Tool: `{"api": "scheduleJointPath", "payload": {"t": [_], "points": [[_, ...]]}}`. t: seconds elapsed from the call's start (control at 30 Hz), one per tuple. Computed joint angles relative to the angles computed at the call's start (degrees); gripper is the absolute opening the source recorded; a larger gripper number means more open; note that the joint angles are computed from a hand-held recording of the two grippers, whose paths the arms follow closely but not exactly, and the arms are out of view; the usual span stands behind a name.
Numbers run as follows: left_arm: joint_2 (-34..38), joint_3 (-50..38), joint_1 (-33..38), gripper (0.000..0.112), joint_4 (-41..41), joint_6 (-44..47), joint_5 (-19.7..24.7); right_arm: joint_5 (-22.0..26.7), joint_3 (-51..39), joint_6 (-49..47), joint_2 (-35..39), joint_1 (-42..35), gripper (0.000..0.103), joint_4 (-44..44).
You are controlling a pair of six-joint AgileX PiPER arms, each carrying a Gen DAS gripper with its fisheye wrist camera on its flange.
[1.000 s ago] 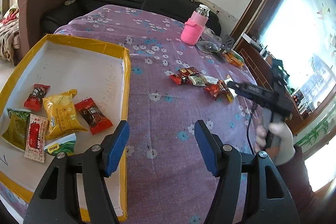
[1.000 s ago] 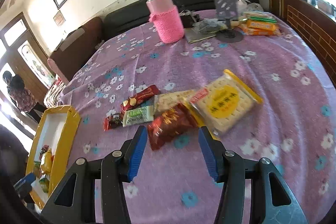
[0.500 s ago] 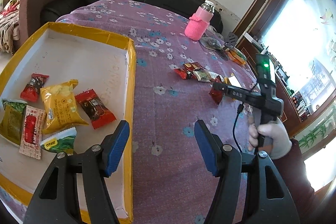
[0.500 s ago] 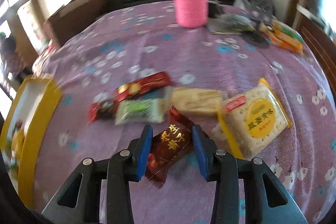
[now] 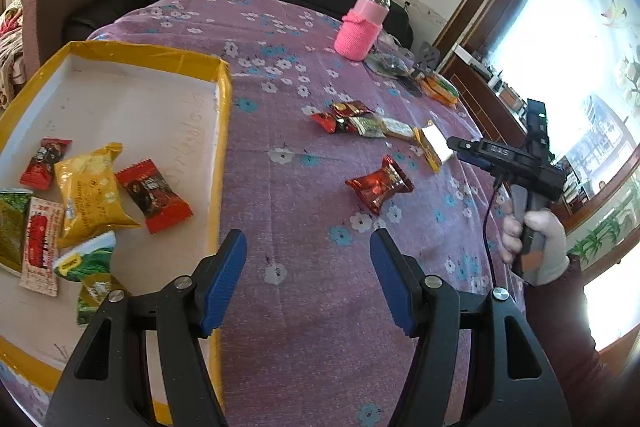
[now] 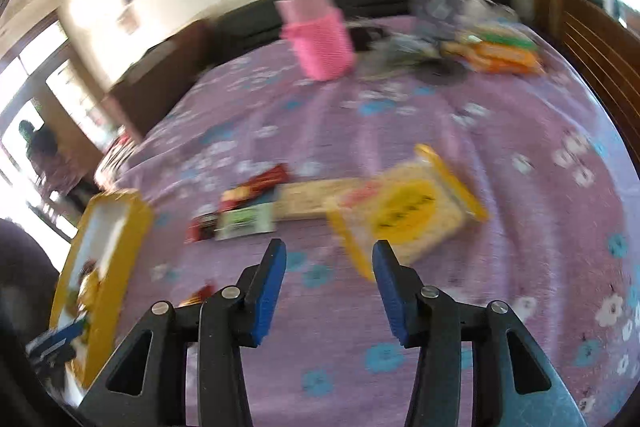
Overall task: Organize snacks
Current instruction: 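Move both open tools back over the snack pile, then grasp the round-label cracker packet with the right tool while the left tool grasps a brown candy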
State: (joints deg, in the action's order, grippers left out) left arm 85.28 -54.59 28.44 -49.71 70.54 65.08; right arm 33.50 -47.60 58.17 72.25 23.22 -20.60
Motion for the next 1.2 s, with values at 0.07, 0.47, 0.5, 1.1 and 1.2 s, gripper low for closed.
{"api": "scheduleJointPath", "payload": {"t": [0.07, 0.47, 0.5, 1.1, 1.2], "points": [[-0.8, 0.5, -0.9, 0.063, 0.3, 0.2, -0.5, -0.8, 1.6, 4.2, 0.6, -1.3, 0.048, -3.9], [-3.2, 2.7, -5.9, 0.063, 1.3, -0.3, -3.0, -5.4, -1.4, 8.5, 8.8, -12.6, 0.072, 5.7], [-3.3, 2.8, -6.1, 0.063, 1.4, -0.2, -3.0, -4.6, -2.8, 8.2, 9.8, -12.9, 0.074, 6.7], [-5.2, 2.5, -14.5, 0.063, 3.0, -0.3, -8.4, 1.7, -0.8, 19.3, 7.2, -1.7, 0.072, -6.4], [-3.9, 1.8, -23.2, 0.063, 6.9, -3.9, -15.4, -1.3, 3.5, 23.6, 3.7, 1.1, 0.072, -8.8]]}}
